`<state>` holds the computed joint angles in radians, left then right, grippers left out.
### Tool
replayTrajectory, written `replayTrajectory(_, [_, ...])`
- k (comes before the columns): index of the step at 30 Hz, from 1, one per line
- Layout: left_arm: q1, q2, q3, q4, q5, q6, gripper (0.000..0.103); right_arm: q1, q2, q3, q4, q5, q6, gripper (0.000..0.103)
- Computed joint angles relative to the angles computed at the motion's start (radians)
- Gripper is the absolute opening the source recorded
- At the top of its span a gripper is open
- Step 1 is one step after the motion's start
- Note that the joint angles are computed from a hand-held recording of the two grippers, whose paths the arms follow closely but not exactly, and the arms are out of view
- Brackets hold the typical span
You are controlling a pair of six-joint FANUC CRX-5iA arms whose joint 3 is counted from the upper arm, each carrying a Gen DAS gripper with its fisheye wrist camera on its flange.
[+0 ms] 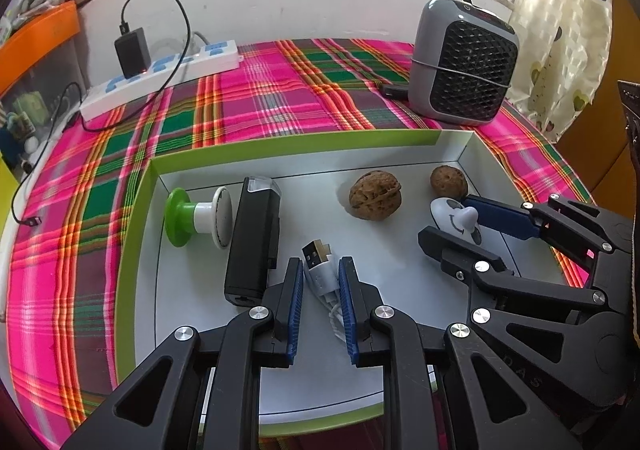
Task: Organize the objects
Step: 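Carry the cable and the grey toy over the white tray with both grippers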
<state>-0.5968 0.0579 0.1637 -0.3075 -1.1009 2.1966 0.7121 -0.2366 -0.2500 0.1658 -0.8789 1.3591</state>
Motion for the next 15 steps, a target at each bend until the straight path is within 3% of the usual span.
replayTrajectory(15, [-0.001, 0.001, 0.002, -0.002, -0.001, 0.0, 0.017, 0.006, -0.002, -0.009, 0.016, 0.001, -0.013, 0.041])
